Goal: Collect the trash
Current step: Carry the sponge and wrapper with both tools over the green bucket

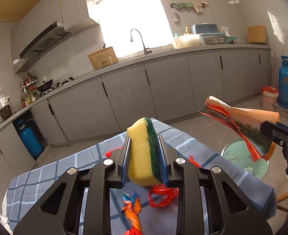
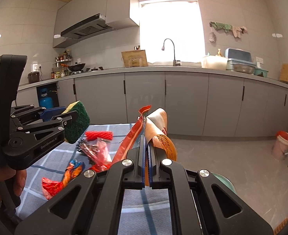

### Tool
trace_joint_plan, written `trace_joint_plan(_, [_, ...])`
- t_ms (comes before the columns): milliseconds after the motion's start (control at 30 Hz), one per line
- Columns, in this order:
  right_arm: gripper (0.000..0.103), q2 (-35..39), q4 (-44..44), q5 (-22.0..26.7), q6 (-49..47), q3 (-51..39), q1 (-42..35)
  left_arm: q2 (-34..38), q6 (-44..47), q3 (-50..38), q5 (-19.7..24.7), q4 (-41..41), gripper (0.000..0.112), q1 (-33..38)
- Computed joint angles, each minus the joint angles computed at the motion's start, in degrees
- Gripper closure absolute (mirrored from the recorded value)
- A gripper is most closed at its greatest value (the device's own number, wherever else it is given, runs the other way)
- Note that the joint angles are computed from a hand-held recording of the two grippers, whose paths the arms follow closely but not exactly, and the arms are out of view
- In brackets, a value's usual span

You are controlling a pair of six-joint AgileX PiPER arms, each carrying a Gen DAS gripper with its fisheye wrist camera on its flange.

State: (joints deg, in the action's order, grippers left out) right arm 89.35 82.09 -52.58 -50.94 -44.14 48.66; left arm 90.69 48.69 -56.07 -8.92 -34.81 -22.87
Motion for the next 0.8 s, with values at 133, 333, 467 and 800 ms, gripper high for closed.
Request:
trace_joint_plan(133, [0.099,-1.4,-0.8,0.9,1.2,2.5,-2.6,2.4,8.0,-3.1,0.7,-7.9,0.085,-2.6])
trace_joint_plan(333, [0.099,-3.7,-2.3,2.0,3.6,6.8,-6.8,6.2,20.1,-7.4,1.0,-20.0,0.085,-6.7])
trace_joint_plan(467, [0.099,-4.9,-4.1,3.4,6.2,9.9,-10.2,9.2,28.3,-10.4,1.1,-28.3,0.085,-9.2])
trace_joint_plan(800, [0.099,-5.2,-12.3,8.2,15.0,16.2,-20.0,17.4,63.2,-19.2,2.2,-63.4,0.085,-15.0])
